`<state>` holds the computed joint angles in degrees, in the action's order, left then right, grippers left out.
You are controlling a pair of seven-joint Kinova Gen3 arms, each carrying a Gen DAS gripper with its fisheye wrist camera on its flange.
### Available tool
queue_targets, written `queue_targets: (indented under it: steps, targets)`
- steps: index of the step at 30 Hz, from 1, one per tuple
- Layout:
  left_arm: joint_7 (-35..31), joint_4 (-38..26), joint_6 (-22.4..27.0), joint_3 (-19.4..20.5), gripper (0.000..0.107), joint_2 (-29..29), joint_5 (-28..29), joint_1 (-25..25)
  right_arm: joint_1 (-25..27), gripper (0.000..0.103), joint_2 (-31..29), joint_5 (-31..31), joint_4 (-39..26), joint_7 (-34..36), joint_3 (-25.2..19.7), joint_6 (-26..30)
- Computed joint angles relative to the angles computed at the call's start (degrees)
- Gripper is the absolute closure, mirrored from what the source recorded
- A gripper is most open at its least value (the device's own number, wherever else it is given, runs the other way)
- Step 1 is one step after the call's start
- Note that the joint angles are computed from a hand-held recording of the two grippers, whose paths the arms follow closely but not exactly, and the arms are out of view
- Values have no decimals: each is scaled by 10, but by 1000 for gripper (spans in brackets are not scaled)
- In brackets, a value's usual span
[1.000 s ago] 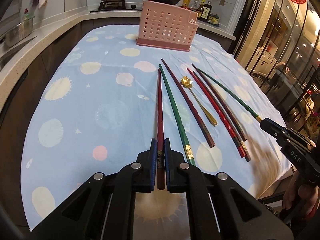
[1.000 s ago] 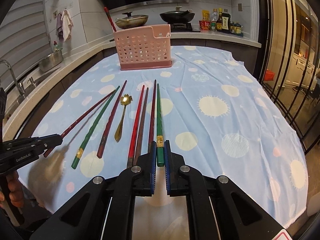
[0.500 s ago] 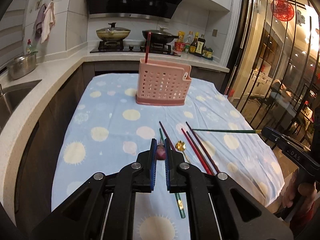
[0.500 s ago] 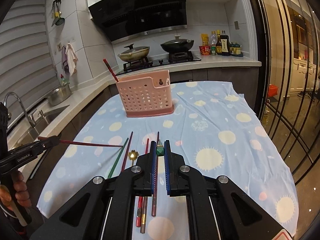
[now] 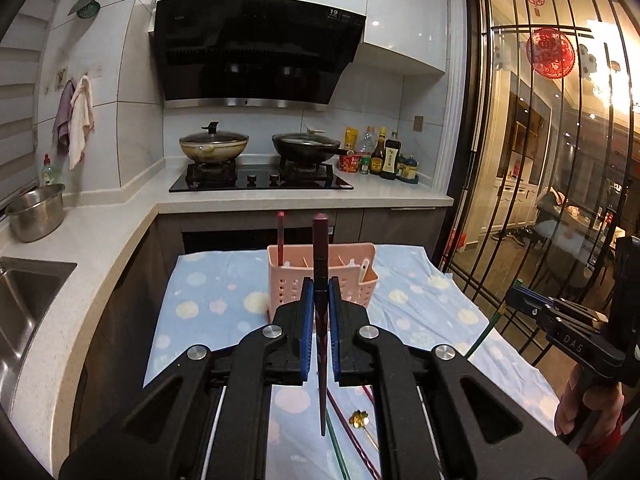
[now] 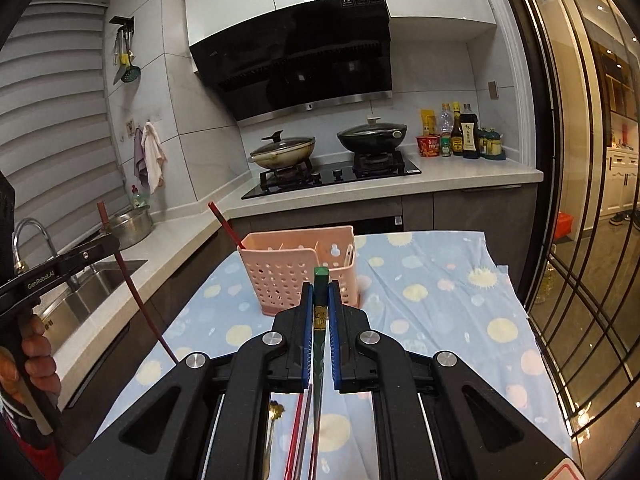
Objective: Organize utensils
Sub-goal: 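Lift and carry both chopsticks with both tools over the pink holder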
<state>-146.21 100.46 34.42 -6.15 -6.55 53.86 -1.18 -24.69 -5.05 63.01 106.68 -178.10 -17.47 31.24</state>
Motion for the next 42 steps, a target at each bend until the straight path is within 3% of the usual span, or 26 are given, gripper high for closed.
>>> queue_targets:
  steps: [8,13,25,35,42]
  targets:
    - [29,-107,-13,38,101,59,-11,-3,9,96,42,-18,-91,78,41,-28]
    - [83,-195,-11,70,101,109,-53,-15,6,96,82,-37,-166,125,77,-41]
    - [277,-389,3,108,101,236,-255,-4,-6,96,206,-183,-371,285,144,-52]
    - [349,-435,28,128,101,292,-349,-5,-25,96,260,-277,-427,352,187,-65]
    - [362,-445,39,139,101,307,-361,-13,-66,96,263,-297,-448,366,250,-81]
